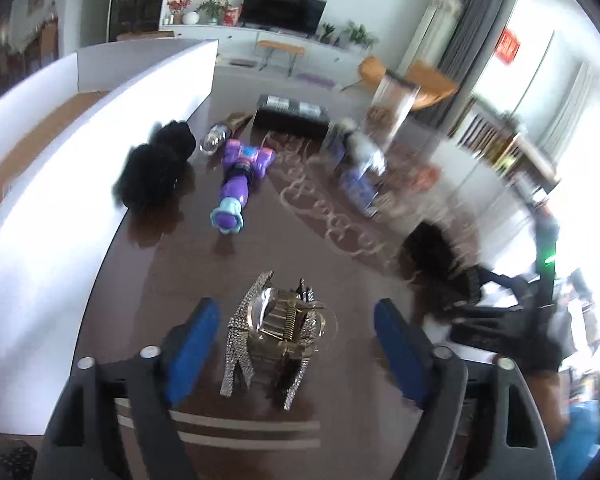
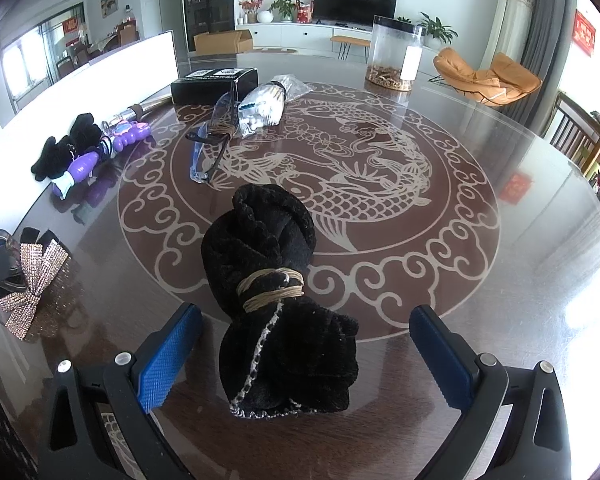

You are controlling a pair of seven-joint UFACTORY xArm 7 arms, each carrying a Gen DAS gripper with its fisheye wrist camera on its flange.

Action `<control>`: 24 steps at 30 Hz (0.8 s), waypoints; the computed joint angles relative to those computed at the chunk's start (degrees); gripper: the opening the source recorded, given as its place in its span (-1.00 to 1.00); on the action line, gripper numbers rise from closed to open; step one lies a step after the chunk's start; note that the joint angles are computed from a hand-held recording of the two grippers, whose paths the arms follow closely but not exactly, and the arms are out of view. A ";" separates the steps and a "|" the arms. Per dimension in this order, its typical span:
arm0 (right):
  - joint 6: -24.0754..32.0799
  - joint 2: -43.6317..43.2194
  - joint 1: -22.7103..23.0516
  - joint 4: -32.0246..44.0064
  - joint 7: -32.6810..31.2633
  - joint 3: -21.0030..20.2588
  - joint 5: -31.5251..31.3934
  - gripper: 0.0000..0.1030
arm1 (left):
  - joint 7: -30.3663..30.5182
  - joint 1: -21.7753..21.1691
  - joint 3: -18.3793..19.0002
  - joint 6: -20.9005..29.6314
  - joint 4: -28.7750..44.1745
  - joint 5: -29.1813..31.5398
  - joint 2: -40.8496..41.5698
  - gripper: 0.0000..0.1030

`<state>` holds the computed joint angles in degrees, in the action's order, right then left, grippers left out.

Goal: Organize objects
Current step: 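Grasp the silver claw hair clip with the left gripper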

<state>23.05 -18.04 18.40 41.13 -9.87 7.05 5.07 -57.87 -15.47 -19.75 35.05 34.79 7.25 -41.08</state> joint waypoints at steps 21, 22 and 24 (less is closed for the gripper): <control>-0.13 -0.24 2.42 -0.19 -4.27 -2.44 4.61 1.00 | 5.88 0.15 0.67 8.58 4.09 1.44 8.74 0.55; 0.01 -0.20 2.79 -0.11 -5.22 -2.82 5.66 1.00 | 5.11 0.55 -0.15 8.88 3.88 3.11 8.40 0.22; 0.07 -0.43 4.08 -0.19 -8.05 -4.13 8.86 1.00 | 3.81 0.66 -1.38 10.49 4.16 5.29 8.34 0.05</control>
